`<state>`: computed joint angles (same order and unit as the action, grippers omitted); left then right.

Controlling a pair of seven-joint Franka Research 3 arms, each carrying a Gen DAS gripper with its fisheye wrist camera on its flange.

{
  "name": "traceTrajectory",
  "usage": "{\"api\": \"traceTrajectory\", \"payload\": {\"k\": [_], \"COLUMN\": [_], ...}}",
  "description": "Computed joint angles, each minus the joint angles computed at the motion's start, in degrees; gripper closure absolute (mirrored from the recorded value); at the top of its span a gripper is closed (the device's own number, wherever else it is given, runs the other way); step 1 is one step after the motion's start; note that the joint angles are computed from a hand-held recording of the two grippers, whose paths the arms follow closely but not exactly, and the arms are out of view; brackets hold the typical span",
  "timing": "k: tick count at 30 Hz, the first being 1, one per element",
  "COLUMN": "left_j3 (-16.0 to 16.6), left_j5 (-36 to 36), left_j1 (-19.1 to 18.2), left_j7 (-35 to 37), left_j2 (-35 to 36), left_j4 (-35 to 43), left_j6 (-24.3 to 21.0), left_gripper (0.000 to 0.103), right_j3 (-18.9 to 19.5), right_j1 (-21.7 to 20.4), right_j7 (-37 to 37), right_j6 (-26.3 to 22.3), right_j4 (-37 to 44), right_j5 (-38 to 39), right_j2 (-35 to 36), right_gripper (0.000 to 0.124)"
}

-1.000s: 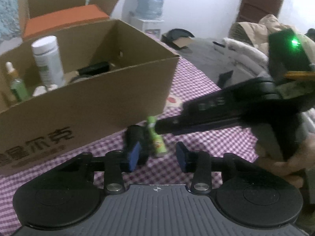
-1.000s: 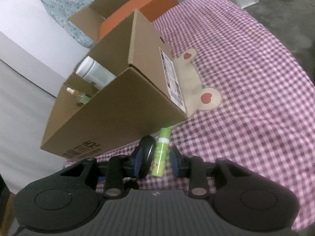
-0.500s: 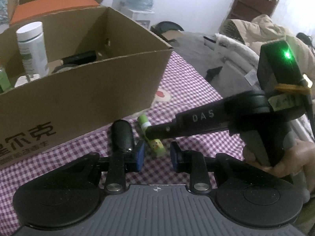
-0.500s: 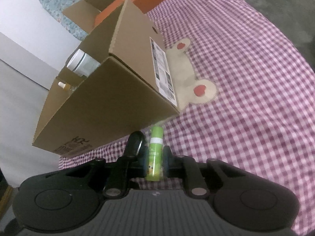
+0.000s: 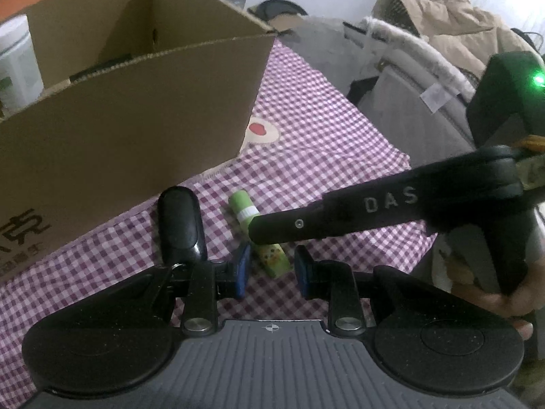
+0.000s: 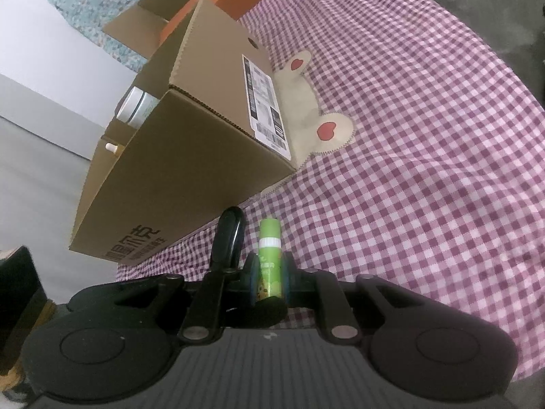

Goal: Organize rigid objects
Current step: 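Move the right tool to the green lip-balm stick and grasp it, then carry the green stick into the box and open the right tool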

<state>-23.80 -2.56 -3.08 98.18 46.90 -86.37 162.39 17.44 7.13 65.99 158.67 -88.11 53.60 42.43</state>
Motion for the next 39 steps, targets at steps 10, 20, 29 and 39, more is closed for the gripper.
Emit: {"api": "traceTrajectory", "payload": {"k": [10,20,29,39], "left_j3": [0.67,-0.47,-2.17,-1.29], "left_j5": [0.24,1.65,5.95,10.53], "left_j1": [-0.49,1.65,5.72,5.88], "left_j7": [-0.48,-2.23,-6.79,-10.10], "left_j2": [-0.53,-6.72,-13.37,-7.11], "left_j4": [-0.34,-9.32,-16.17,-3.12], "left_j6": [0.54,8.47,18.83,12.51], "left_gripper": [0.077,0.077,0.077,0.077], "right_j3": [1.35,3.01,4.56,-3.05], "right_j1": [-0.59,-0.38,1.01,7.97], "right_j7": [-3.02,-7.52,-16.63,-4.73], "right_j6": [1.21,3.50,6.19,0.49], "right_j4": [0.05,-2.49,0.27,19.71], "right_j5": [0.92,4.20,7.29,-6.75], "right_j2": [0.39,-2.89,-5.95,3.91], "right_gripper": [0.107,0.107,0.106,0.106]}}
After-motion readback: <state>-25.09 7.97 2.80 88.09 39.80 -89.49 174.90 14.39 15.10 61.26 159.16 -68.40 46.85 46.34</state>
